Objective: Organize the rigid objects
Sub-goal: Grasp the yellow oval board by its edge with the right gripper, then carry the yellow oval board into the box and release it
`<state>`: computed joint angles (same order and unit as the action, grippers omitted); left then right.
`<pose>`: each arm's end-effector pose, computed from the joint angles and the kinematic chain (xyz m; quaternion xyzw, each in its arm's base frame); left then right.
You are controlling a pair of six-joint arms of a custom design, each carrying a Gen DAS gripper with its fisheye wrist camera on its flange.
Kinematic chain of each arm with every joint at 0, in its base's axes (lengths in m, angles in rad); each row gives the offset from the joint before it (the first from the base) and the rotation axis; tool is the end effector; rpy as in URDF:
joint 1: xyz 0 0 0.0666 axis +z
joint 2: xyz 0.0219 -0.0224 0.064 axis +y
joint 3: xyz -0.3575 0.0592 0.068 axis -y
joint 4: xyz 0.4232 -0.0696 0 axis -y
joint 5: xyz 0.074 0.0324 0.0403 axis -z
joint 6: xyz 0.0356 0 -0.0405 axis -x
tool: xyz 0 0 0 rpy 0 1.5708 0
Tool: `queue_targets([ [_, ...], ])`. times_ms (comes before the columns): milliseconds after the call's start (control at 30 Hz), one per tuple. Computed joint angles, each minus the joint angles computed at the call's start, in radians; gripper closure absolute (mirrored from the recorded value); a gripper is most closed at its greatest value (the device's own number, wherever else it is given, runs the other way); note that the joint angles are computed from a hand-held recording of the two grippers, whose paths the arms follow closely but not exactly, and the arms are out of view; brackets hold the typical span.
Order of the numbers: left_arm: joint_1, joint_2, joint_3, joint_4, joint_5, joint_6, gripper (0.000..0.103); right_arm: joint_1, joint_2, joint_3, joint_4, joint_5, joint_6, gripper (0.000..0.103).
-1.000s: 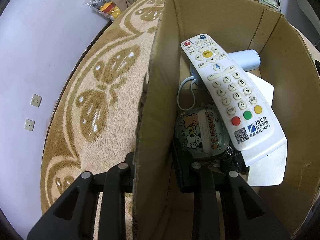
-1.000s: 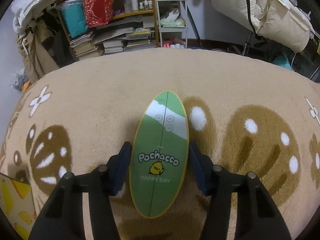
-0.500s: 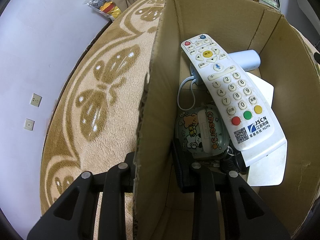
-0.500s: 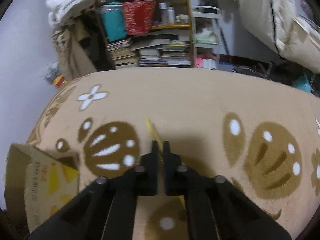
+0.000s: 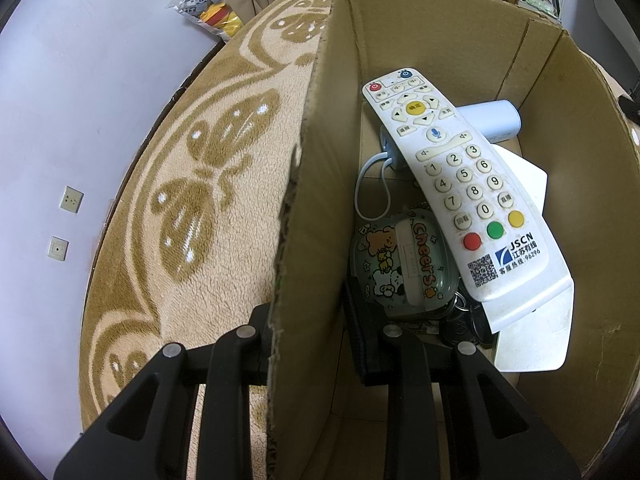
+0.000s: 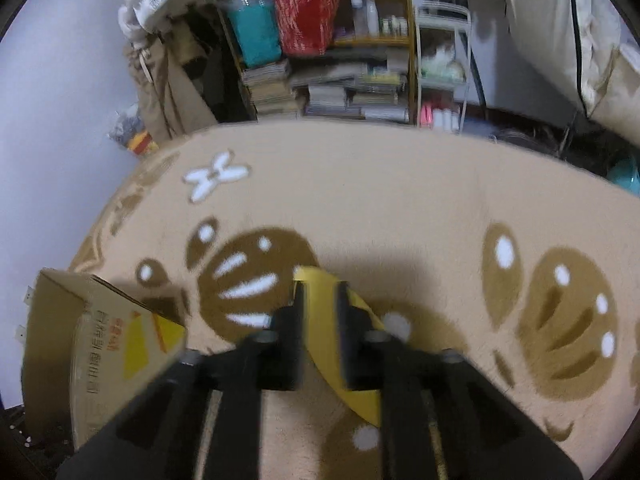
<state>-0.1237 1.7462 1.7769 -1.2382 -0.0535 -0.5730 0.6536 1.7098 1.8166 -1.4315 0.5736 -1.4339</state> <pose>0.6085 -0.0741 0.3813 0.3311 0.9258 0.0659 0.1702 0.4762 0.3399 0.4195 0.3941 0.8672 -0.0395 0.3019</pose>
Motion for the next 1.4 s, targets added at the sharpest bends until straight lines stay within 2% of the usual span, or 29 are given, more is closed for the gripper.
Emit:
queue_targets([
  [33, 0.000, 0.000, 0.000, 0.001, 0.000, -0.001, 0.077, -0.002, -0.007, -0.019, 0.016, -0.005, 0.004, 0.050],
  [67, 0.000, 0.000, 0.000, 0.001, 0.000, -0.001, 0.077, -0.003, -0.013, -0.036, 0.031, -0.006, 0.008, 0.043],
  [133, 0.000, 0.000, 0.000, 0.000, 0.000, 0.000, 0.077, -0.005, -0.020, -0.061, 0.048, -0.014, 0.012, 0.042],
  [267, 0.000, 0.000, 0.000, 0.000, 0.000, -0.001, 0.077, -0.022, -0.016, -0.092, 0.070, -0.095, 0.029, 0.041],
  [367, 0.000, -0.001, -0.002, 0.002, -0.001, -0.002, 0.077, -0.019, 0.001, -0.094, 0.051, -0.103, 0.041, 0.031],
  [433, 0.000, -0.001, -0.001, 0.002, -0.001, -0.002, 0.077, -0.014, 0.002, -0.107, 0.064, -0.107, 0.055, 0.032],
  [567, 0.000, -0.001, -0.002, 0.002, -0.001, -0.002, 0.077, 0.007, 0.028, -0.071, 0.013, -0.061, 0.062, 0.041],
  [633, 0.000, -0.001, -0.003, 0.002, -0.001, -0.003, 0.077, 0.012, 0.028, -0.064, 0.012, -0.055, 0.062, 0.043],
  [833, 0.000, -0.001, -0.002, 0.002, -0.001, -0.002, 0.077, 0.030, 0.042, -0.031, 0.008, -0.030, 0.040, 0.044],
  [1000, 0.001, -0.001, -0.002, 0.001, -0.001, -0.003, 0.077, 0.053, 0.036, 0.002, 0.012, 0.029, 0.025, 0.044],
  [1233, 0.001, -0.001, -0.002, 0.001, 0.000, -0.002, 0.077, 0.085, 0.030, 0.089, 0.036, 0.142, 0.059, 0.044],
  [1400, 0.001, -0.001, -0.002, 0.001, -0.001, -0.002, 0.077, 0.098, 0.055, 0.176, 0.069, 0.170, 0.107, 0.044],
])
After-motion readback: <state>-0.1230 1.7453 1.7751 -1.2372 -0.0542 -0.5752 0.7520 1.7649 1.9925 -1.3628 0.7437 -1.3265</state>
